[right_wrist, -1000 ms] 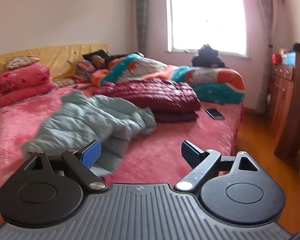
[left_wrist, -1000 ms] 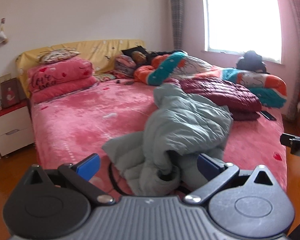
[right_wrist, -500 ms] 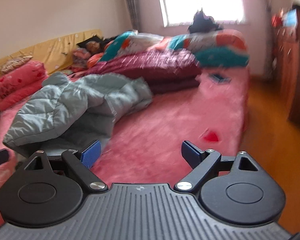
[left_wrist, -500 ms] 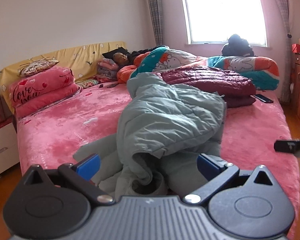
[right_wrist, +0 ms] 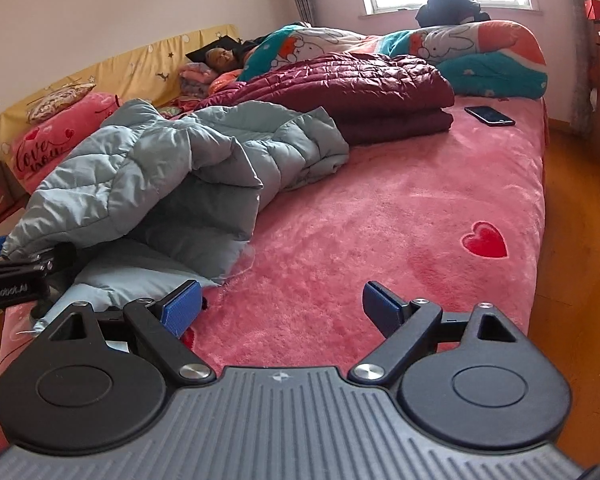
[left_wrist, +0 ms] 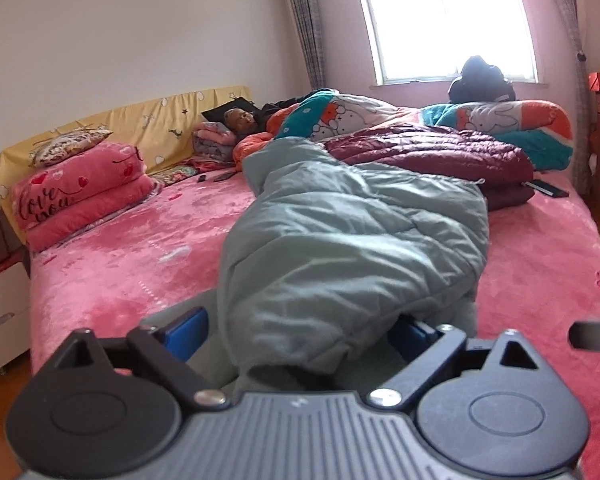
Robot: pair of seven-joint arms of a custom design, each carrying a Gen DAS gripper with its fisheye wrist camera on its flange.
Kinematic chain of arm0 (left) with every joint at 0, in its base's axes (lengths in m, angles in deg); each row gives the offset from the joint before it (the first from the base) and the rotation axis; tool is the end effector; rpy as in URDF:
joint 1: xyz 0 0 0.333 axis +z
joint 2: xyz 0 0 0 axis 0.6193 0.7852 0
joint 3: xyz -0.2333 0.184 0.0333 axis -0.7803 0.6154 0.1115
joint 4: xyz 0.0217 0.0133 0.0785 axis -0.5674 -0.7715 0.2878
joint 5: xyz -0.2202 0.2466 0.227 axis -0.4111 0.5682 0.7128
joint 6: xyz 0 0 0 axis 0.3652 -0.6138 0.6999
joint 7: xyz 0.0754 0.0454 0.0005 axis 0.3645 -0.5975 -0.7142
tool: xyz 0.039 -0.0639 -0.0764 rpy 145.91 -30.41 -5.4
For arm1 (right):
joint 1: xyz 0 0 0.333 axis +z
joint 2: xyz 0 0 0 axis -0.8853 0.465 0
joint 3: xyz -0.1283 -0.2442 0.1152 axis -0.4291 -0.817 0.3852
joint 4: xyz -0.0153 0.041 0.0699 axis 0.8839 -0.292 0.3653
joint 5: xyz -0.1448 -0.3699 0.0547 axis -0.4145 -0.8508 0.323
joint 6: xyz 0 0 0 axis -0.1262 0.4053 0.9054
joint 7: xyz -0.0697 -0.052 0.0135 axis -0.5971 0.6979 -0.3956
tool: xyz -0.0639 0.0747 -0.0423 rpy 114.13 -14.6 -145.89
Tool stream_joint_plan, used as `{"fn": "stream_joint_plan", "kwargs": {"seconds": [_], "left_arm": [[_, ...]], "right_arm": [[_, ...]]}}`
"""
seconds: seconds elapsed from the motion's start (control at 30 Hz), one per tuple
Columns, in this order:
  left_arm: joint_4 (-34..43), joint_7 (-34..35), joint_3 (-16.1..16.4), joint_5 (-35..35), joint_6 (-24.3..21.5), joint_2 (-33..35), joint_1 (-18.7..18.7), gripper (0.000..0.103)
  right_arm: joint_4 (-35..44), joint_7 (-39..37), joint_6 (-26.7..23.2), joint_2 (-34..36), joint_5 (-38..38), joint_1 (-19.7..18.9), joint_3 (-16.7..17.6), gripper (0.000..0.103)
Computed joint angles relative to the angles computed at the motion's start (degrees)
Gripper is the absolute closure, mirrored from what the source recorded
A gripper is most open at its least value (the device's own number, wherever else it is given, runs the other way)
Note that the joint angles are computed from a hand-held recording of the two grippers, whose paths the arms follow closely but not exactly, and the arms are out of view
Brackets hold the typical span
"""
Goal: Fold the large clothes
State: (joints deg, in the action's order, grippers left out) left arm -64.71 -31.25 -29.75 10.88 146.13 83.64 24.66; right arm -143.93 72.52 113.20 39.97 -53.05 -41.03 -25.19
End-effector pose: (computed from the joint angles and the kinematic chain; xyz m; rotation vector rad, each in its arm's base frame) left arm 0.5487 -0.2801 0.5650 -1.4657 1.4369 -0.7464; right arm 0.4494 0.1132 0.5805 -1.4760 1.4550 -0.4875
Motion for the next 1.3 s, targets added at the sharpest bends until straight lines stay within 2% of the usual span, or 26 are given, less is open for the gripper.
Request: {"fn": "stream_joint_plan", "kwargs": {"seconds": [0.1, 0.17, 0.2, 0.27, 0.33, 0.37, 0.43, 0.5, 0.6, 0.67, 0.7, 0.77, 0.8, 0.83, 0.87, 0.9, 0.97, 1.0, 1.1, 1.3], "left_arm": [[2.17, 0.75, 0.21, 0.97, 0.59, 1.77, -0.09, 0.026], [3.68, 1.7, 0.54, -0.26, 0.61, 2.83, -0.28, 0.044], [4.1, 1.82, 0.76, -0.78, 0.63, 3.1, -0.37, 0.049], [4.8, 2.0, 1.05, -1.59, -0.28, 3.32, -0.65, 0.068], [4.74, 0.72, 1.38, -2.14, -0.47, 2.83, -0.68, 0.077], [4.75, 0.11, 1.5, -2.79, -0.64, 2.6, -0.56, 0.083], [4.31, -1.59, 1.73, -4.53, -0.71, 1.71, -0.11, 0.09], [3.67, -3.17, 1.8, -5.72, -0.71, 0.73, 0.47, 0.093], [2.42, -4.18, 1.61, -6.86, -0.71, -0.87, 1.41, 0.095], [1.48, -5.32, 1.39, -7.53, -0.31, -2.02, 2.04, 0.096], [1.22, -5.87, 1.19, -7.79, -0.16, -2.46, 2.3, 0.096], [0.12, -6.55, 0.9, -7.96, 0.32, -3.86, 2.94, 0.096], [-0.42, -6.93, 0.69, -7.9, 0.46, -4.57, 3.26, 0.096], [-0.97, -7.24, 0.52, -7.82, 0.7, -5.26, 3.62, 0.096], [-1.54, -7.63, 0.32, -7.7, 0.84, -5.99, 3.97, 0.096], [-2.12, -8.1, 0.11, -7.61, 0.95, -6.73, 4.34, 0.096], [-3.07, -9.22, -0.33, -7.4, 1.09, -8.09, 5.12, 0.096], [-3.6, -9.87, -0.57, -7.27, 1.08, -8.86, 5.5, 0.097], [-5.16, -11.75, -1.15, -7.27, 1.18, -11.42, 6.78, 0.097], [-8.96, -16.38, -3.06, -5.16, 0.75, -18.19, 9.89, 0.097]], "right_arm": [[-0.26, 0.04, -0.69, -0.58, 0.55, 0.59, -0.49, 0.0], [0.95, -2.34, -0.91, 0.63, 3.21, 3.89, -3.88, 0.0], [0.93, -3.02, -1.32, 0.2, 4.55, 4.82, -4.6, 0.0], [1.96, -5.7, -1.55, 1.0, 7.65, 7.35, -6.69, 0.0], [2.28, -9.96, -2.04, 0.38, 12.05, 10.95, -9.25, 0.0], [2.39, -13.43, -2.34, -0.42, 15.31, 14.03, -11.44, 0.0], [3.44, -22.57, -3.52, -1.93, 23.28, 21.62, -17.45, 0.0], [4.04, -31.36, -6.48, -4.41, 30.33, 27.55, -22.07, 0.0], [3.7, -39.62, -11.31, -7.08, 34.17, 29.9, -23.07, 0.0], [3.28, -41.16, -13.7, -7.01, 32.31, 28.41, -20.41, 0.0], [3.09, -40.27, -13.74, -6.14, 30.01, 26.52, -17.79, 0.0], [2.66, -32.86, -12.19, -3.34, 21.67, 19.01, -9.01, 0.0], [2.69, -28.68, -11.75, -2.08, 18.15, 15.07, -4.9, 0.012], [3.04, -25.79, -12.14, -1.3, 17.13, 12.62, -2.66, 0.023], [3.57, -24.19, -13.0, -0.85, 17.66, 11.64, -2.09, 0.044], [4.5, -22.84, -13.97, 0.03, 18.93, 11.1, -2.19, 0.059], [4.62, -19.48, -14.76, 0.08, 19.86, 8.83, -1.26, 0.065], [4.49, -18.0, -14.15, 0.08, 20.06, 7.92, -0.5, 0.073], [3.44, -14.02, -11.36, -0.7, 18.49, 5.47, 1.91, 0.085], [-1.29, -2.64, -3.03, -5.41, 11.42, 1.27, 6.39, 0.091]]}}
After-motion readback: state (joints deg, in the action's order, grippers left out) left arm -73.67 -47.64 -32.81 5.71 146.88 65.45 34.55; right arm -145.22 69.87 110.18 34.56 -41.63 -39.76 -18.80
